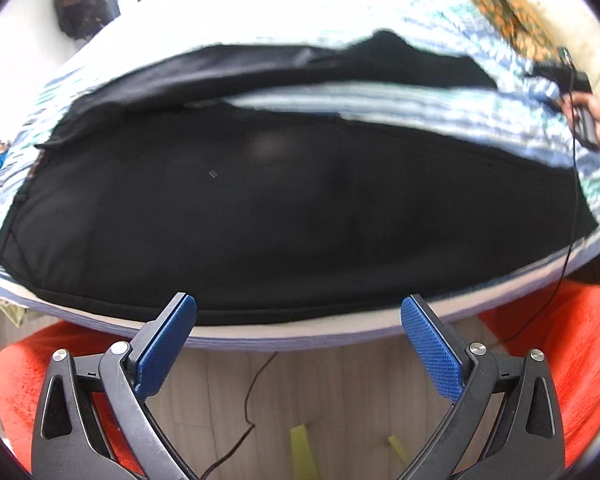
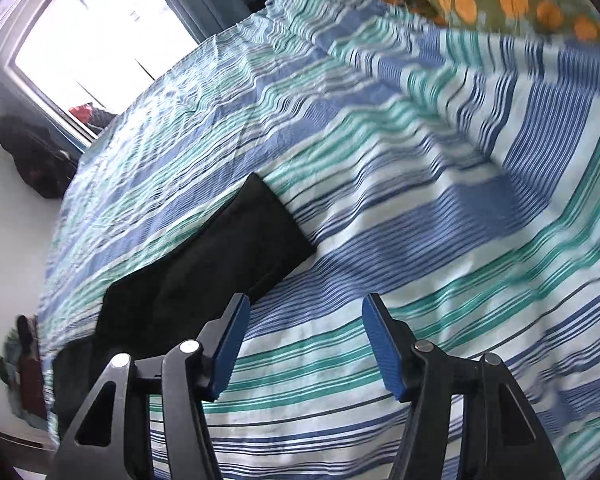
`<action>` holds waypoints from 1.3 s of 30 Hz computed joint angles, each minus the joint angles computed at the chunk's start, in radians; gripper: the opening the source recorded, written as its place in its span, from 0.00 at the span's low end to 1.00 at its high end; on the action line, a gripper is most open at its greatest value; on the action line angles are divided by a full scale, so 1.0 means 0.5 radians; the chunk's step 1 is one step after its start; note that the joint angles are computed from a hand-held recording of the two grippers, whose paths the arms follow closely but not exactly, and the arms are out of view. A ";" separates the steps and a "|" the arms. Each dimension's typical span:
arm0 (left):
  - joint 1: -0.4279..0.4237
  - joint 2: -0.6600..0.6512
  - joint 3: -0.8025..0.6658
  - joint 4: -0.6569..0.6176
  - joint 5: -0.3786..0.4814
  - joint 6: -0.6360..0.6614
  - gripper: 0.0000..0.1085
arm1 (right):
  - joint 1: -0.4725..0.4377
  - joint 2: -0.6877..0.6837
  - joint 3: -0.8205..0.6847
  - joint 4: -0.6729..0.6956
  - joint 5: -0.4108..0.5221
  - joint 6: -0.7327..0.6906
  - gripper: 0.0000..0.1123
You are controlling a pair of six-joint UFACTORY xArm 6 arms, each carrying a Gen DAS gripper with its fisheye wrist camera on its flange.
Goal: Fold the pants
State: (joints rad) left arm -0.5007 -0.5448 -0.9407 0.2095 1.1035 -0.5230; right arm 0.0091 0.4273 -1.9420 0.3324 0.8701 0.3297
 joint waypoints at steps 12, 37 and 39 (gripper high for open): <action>0.027 0.137 -0.069 0.025 0.057 -0.034 0.94 | 0.116 0.400 -0.187 0.104 -0.572 0.339 0.12; 0.604 1.495 -1.174 0.696 -0.345 0.047 0.94 | 0.743 -1.391 1.813 -1.994 -0.543 1.425 0.67; 0.585 1.388 -1.132 0.613 -0.373 0.032 0.94 | 0.832 -1.499 1.943 -2.152 -0.448 1.554 0.67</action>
